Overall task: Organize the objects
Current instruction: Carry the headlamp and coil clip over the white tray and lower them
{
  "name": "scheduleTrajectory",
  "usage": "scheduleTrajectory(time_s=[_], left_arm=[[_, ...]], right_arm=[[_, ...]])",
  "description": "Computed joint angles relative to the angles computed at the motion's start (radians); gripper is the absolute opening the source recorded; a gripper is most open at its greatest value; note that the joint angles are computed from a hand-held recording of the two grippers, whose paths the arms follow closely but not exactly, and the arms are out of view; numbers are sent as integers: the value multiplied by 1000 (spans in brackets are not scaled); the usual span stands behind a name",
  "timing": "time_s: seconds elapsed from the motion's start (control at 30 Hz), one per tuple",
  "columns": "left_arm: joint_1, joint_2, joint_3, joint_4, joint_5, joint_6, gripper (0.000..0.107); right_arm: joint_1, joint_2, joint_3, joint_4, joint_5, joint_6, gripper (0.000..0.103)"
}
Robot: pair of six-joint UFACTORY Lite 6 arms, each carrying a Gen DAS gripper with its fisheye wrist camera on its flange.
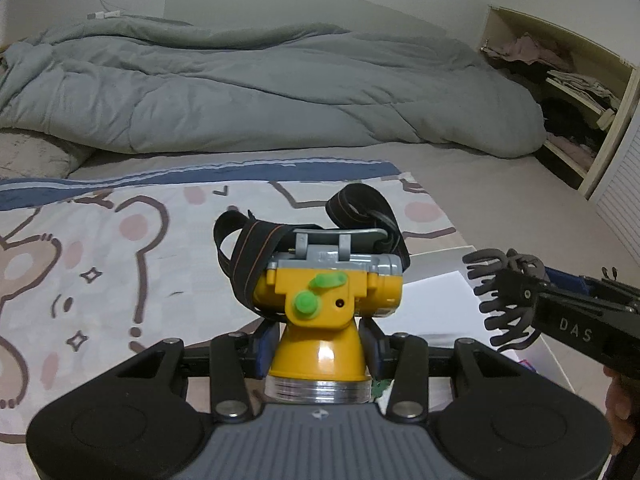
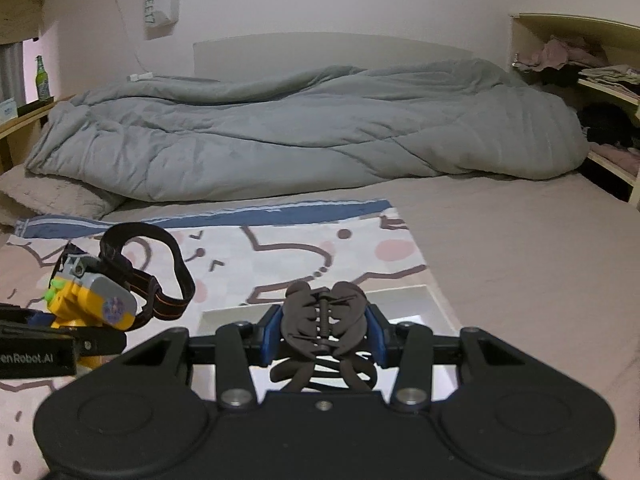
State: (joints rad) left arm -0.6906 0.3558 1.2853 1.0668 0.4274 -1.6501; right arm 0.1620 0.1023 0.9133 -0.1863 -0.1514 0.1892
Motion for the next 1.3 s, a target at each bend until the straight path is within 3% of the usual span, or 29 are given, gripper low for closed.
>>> scheduleTrajectory(time_s=[0.23, 0.8, 1.07, 1.3], left_arm=[[-7, 156, 158, -58, -19, 44, 45], [-31, 572, 656, -340, -30, 295, 45], [-36, 763, 890, -489, 21, 433, 45], [-23, 820, 934, -524, 41, 447, 45]], right_arm=[[-92, 74, 42, -333, -40, 292, 45], [-250, 309, 191, -726, -86, 554, 45], [-276, 377, 234, -782, -89, 587, 45], [-265, 408, 259, -821, -73, 607, 45]])
